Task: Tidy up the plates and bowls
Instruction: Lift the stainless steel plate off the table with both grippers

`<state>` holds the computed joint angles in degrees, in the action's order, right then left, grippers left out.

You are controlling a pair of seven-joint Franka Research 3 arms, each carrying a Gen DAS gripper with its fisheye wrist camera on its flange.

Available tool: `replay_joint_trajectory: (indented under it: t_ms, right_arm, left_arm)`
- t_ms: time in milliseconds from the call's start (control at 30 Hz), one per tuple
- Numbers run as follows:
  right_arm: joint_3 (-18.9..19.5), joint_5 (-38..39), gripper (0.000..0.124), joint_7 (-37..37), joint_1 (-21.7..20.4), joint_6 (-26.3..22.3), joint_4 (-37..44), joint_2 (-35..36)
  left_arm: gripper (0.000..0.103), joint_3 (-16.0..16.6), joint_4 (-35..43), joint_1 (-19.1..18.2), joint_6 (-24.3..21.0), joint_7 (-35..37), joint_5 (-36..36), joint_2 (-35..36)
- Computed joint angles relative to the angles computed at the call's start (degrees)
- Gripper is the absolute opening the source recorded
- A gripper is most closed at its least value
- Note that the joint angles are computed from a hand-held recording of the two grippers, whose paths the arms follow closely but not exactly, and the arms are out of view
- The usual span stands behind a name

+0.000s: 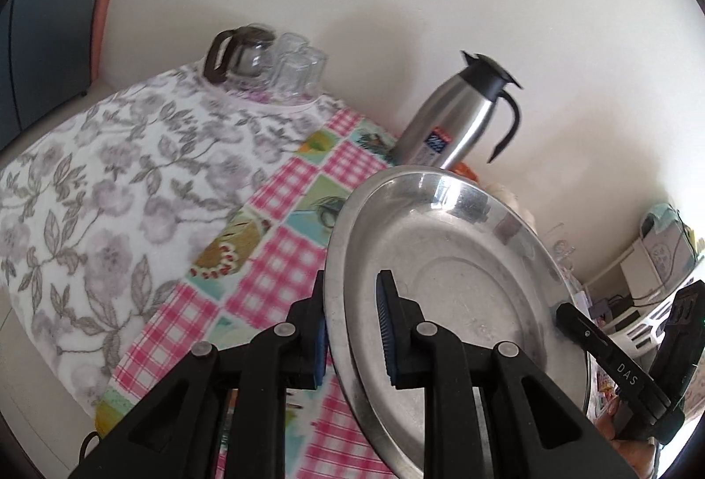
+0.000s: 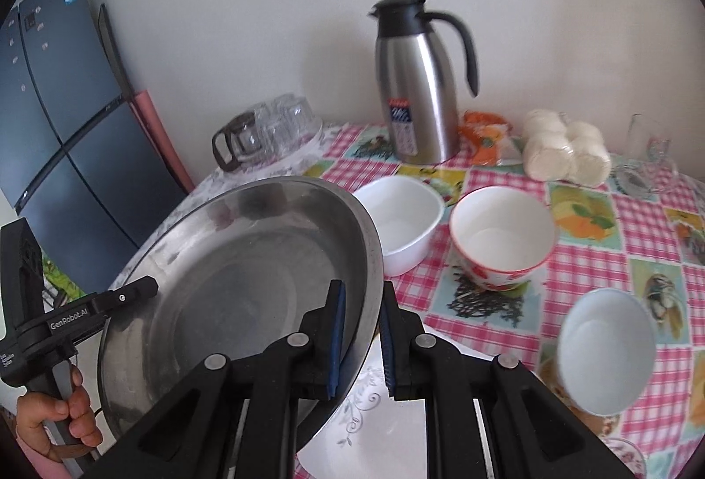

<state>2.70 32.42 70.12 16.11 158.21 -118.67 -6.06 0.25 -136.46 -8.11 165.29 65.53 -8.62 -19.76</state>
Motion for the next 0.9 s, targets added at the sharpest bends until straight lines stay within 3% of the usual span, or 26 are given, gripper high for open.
replay_joint_trajectory:
  t_ms: [200, 533, 733, 900]
  right_arm:
    - [-2.5, 5.4, 0.016, -3.42, -0.29, 2.92, -4.59, -6.29]
    - [-6.7, 7.48, 0.016, -3.01, -2.14, 6.58, -11.89, -14.28]
    - [-9.87, 9.83, 0.016, -4.54, -2.64, 6.6, -14.49, -15.99]
    - [-9.91, 8.95, 0.016, -3.62, -5.01, 5.68, -15.85, -16.36]
  left_arm:
    - [0.021, -2.82, 4.37, -0.83, -1.51, -0.69, 2.31, 1.13]
    - [0.021, -7.28, 11.97, -3.06, -2.7, -2.79, 5.25, 6.64]
    - [0.021, -9.4, 15.27, -3.95, -3.98, -4.52, 7.1, 10.22]
    - [0.021, -10.34, 16.52, -4.41, -4.57, -5.24, 7.56, 12.75]
